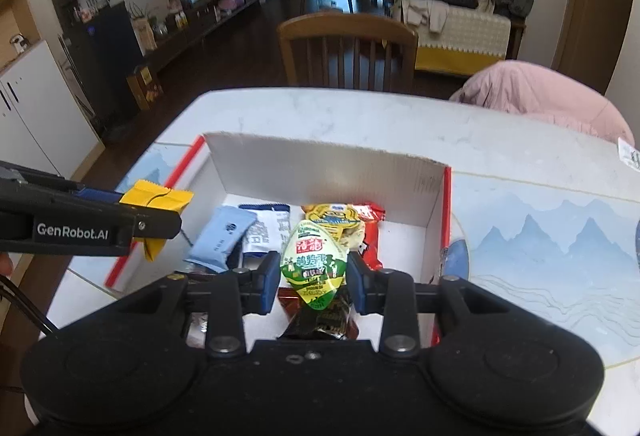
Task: Organize snacks
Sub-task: 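Lift the yellow candy and green jelly cup and carry them over the box, then open both grippers to drop the candy and jelly cup into the box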
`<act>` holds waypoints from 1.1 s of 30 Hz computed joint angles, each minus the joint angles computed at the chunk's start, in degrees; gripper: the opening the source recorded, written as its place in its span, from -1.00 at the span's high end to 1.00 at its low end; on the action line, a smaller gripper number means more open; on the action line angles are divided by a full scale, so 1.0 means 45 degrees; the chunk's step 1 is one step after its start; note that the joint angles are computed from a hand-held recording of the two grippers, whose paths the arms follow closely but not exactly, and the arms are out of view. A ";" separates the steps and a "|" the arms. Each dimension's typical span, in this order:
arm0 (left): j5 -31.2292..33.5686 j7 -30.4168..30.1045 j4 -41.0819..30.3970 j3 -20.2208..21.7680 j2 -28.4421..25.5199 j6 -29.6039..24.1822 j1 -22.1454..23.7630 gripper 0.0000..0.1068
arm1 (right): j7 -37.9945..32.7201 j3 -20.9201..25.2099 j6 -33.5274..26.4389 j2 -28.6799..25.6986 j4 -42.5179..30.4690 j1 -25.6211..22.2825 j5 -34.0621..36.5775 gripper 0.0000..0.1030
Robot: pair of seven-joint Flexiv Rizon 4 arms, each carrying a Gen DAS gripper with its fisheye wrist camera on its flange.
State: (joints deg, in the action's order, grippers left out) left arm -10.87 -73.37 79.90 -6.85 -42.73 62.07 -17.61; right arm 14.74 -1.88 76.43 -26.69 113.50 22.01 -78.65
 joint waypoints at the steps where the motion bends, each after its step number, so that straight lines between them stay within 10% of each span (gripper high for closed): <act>1: 0.0089 -0.0104 -0.0373 0.0142 -0.0216 -0.0305 -0.0112 0.22 | -0.0374 0.0099 0.0002 -0.0163 -0.0092 -0.0065 0.0399 0.33; 20: 0.1646 -0.1320 -0.4678 0.1073 -0.2829 -0.4171 -0.0991 0.22 | -0.6022 -0.0019 0.0366 -0.1613 -0.0899 0.0672 0.6685 0.33; 33: 0.1700 -0.1639 -0.3848 0.0926 -0.2562 -0.3928 -0.0775 0.00 | -0.6810 -0.1221 0.0794 -0.1367 -0.0361 0.1981 0.8643 0.32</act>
State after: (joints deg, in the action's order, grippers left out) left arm -3.22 -80.75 62.58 -2.68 -54.26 44.39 -21.10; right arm -15.91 -7.37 80.01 -32.85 111.88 30.93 -39.75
